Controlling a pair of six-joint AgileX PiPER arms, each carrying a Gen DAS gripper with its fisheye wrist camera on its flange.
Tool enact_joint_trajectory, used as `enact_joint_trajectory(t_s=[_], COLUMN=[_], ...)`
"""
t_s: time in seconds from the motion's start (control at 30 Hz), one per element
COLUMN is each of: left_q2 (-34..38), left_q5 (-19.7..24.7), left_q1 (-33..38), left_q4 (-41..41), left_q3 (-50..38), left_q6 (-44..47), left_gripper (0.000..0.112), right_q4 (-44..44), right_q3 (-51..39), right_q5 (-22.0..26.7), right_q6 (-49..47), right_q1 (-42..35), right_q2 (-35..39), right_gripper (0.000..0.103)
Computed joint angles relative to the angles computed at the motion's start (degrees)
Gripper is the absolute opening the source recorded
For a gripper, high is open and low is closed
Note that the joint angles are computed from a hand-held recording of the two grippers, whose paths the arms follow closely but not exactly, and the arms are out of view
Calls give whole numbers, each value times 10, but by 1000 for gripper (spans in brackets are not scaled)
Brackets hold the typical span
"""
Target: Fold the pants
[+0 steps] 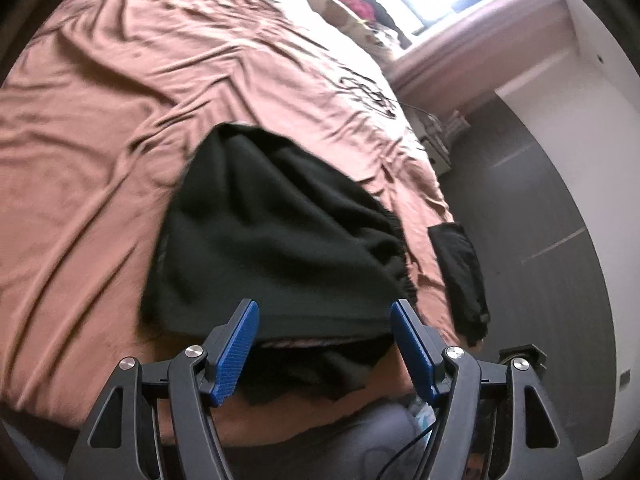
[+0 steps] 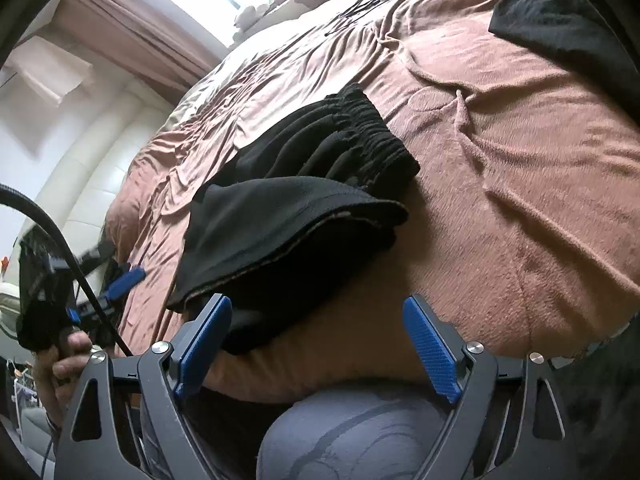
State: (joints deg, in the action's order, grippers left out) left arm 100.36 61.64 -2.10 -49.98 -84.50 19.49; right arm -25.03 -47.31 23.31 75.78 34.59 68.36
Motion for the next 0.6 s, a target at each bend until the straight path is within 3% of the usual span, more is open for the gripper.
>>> enact_joint_trajectory(t_s=[0.33,0.6], left_q2=[-8,15], left_q5=[-13,-50], left_q1=[29,2], left_q4=[-53,-73], left_q3=[92,126], left_q6=[30,39], left_gripper=[70,70], right_q4=[-90,-93], right_q3=[-14,8], right_q5=[14,-18], right_q6=[90,106], right_q1=[32,21], right_q2=[30,26], right_gripper=[87,87])
